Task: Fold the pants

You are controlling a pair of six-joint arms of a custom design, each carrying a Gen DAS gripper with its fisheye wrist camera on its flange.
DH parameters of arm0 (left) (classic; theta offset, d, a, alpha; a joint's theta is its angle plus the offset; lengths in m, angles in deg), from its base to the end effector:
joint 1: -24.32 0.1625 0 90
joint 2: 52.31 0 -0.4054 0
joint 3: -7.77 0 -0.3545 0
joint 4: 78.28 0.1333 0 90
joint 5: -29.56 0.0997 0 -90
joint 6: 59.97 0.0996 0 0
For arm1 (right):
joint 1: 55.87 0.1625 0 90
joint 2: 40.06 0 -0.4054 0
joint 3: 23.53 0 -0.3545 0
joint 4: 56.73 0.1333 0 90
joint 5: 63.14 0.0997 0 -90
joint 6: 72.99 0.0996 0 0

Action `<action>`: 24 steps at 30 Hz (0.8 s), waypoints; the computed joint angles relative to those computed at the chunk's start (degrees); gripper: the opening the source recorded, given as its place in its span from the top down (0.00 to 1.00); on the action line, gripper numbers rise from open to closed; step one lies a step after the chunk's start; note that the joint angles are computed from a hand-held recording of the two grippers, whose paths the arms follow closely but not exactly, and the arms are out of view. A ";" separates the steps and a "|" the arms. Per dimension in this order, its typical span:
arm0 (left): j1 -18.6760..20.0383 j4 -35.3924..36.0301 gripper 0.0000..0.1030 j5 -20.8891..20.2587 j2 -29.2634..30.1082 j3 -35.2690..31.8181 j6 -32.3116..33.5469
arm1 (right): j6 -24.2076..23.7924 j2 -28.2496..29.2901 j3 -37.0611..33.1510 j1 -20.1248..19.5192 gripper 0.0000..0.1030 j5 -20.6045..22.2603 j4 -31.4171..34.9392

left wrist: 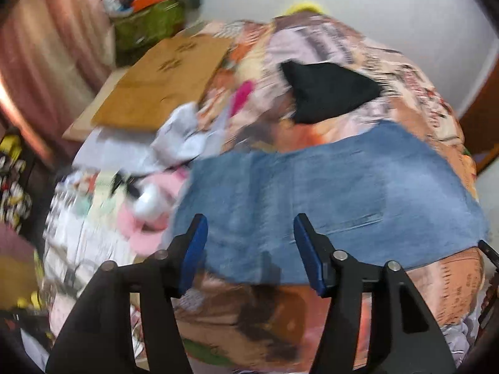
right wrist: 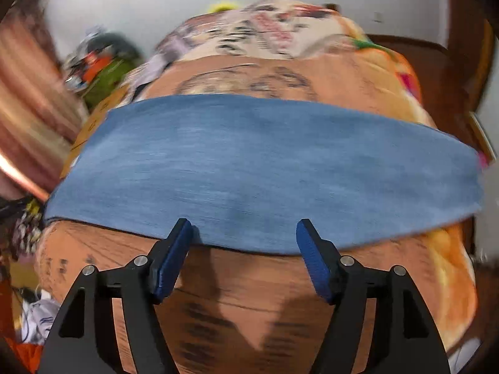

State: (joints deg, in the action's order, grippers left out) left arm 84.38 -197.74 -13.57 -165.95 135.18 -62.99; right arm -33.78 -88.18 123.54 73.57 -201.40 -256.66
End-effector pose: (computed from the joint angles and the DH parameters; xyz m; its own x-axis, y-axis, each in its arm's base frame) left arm 0.0307 -0.3594 0.4109 -0.7153 0.1260 -0.6874 0.4434 0.8421 -0.3071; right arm 0.2526 -0.2143 0.0680 -0.8626 0.2366 0.4472 -0.1011 0.7854 -0.6106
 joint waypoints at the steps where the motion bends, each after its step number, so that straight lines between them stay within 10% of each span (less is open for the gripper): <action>1: -1.01 -0.20 0.33 -0.71 0.46 0.15 0.28 | 3.17 -1.91 1.01 0.37 0.37 -2.55 4.00; 9: -6.59 -8.71 0.22 -7.89 18.89 1.22 2.23 | 9.89 -10.68 8.82 0.83 0.36 -9.69 -0.46; 17: -10.85 -15.85 0.22 -9.95 34.88 2.93 4.28 | -7.64 -0.58 7.96 -10.91 0.36 -1.16 -23.18; 24: -13.63 -20.57 0.15 -8.55 39.71 4.15 5.05 | -6.34 5.72 11.87 -11.33 0.35 -4.31 -30.54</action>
